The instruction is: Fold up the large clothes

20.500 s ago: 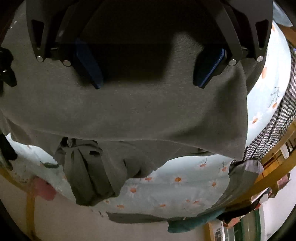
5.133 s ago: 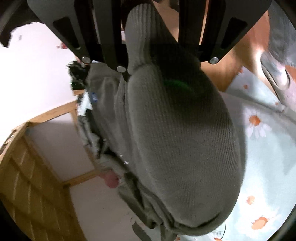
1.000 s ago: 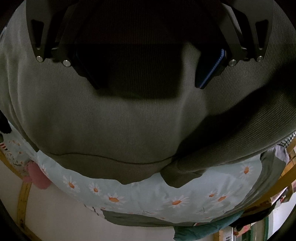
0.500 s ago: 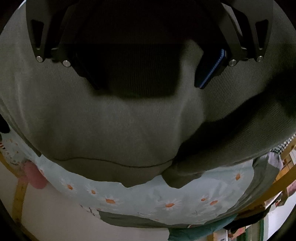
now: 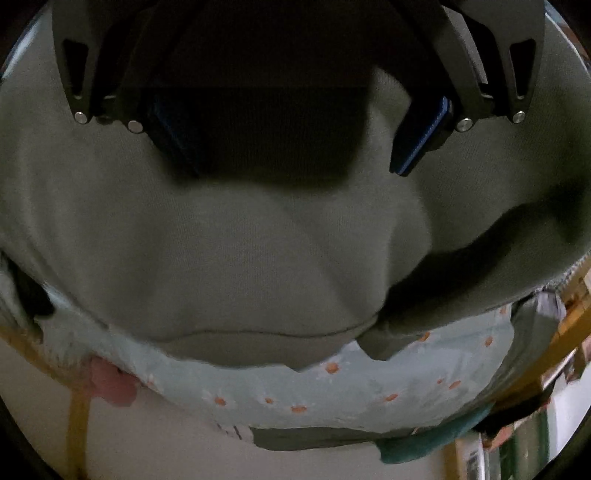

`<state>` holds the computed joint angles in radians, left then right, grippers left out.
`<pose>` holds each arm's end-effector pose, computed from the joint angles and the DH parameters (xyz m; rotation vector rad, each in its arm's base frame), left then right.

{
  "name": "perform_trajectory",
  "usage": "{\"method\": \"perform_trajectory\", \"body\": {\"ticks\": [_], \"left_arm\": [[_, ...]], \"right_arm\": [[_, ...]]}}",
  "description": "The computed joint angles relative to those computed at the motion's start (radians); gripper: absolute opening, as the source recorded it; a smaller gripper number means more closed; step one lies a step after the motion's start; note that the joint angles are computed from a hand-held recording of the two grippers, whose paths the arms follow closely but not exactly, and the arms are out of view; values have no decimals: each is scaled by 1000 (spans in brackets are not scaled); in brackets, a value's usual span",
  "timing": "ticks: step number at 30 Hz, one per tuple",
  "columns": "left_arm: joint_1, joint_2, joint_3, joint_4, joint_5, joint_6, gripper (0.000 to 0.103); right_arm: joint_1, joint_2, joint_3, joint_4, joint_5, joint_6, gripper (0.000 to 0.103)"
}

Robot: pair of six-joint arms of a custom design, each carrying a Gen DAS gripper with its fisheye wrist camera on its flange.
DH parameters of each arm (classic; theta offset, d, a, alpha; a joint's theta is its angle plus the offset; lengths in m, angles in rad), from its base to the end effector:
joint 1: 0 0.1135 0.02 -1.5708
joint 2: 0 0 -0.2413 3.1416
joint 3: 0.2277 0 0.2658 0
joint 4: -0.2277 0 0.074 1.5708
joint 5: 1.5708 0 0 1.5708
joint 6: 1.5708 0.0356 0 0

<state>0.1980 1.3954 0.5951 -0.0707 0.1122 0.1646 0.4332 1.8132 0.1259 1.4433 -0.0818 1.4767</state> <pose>0.2672 0.0495 0.1234 0.0092 2.4345 0.0257 0.1927 0.0923 0.0571 0.9696 1.8187 1.3629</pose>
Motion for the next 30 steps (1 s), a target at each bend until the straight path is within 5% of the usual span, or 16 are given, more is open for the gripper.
{"method": "perform_trajectory", "body": {"ticks": [2, 5, 9, 12, 15, 16, 19, 21, 22, 25, 27, 30], "left_arm": [[22, 13, 13, -13, 30, -8, 99], [24, 15, 15, -15, 27, 0, 99], [11, 10, 29, -50, 21, -2, 99], [51, -14, 78, -148, 76, 45, 98], [164, -146, 19, -99, 106, 49, 98], [205, -147, 21, -79, 112, 46, 98], [253, 60, 130, -102, 86, 74, 98], [307, 117, 119, -45, 189, 76, 98], [307, 116, 116, -41, 190, 76, 98], [290, 120, 120, -36, 168, 72, 98], [285, 124, 118, -21, 166, 68, 98], [278, 110, 98, -1, 155, 60, 98]], "right_arm": [[20, -156, 8, -167, 31, -73, 33], [99, -493, 91, -626, 138, -255, 31], [281, -581, 322, -982, 348, -501, 31], [363, -506, 470, -1031, 429, -593, 28], [397, -473, 553, -1027, 456, -677, 20], [404, -503, 542, -1046, 456, -696, 7], [485, -438, 696, -1201, 533, -774, 3], [510, -375, 793, -1363, 612, -774, 5], [509, -390, 791, -1409, 626, -746, 12], [531, -514, 652, -1464, 759, -632, 97], [568, -712, 455, -1462, 877, -529, 100], [518, -1088, 187, -1535, 783, -357, 100]]}}
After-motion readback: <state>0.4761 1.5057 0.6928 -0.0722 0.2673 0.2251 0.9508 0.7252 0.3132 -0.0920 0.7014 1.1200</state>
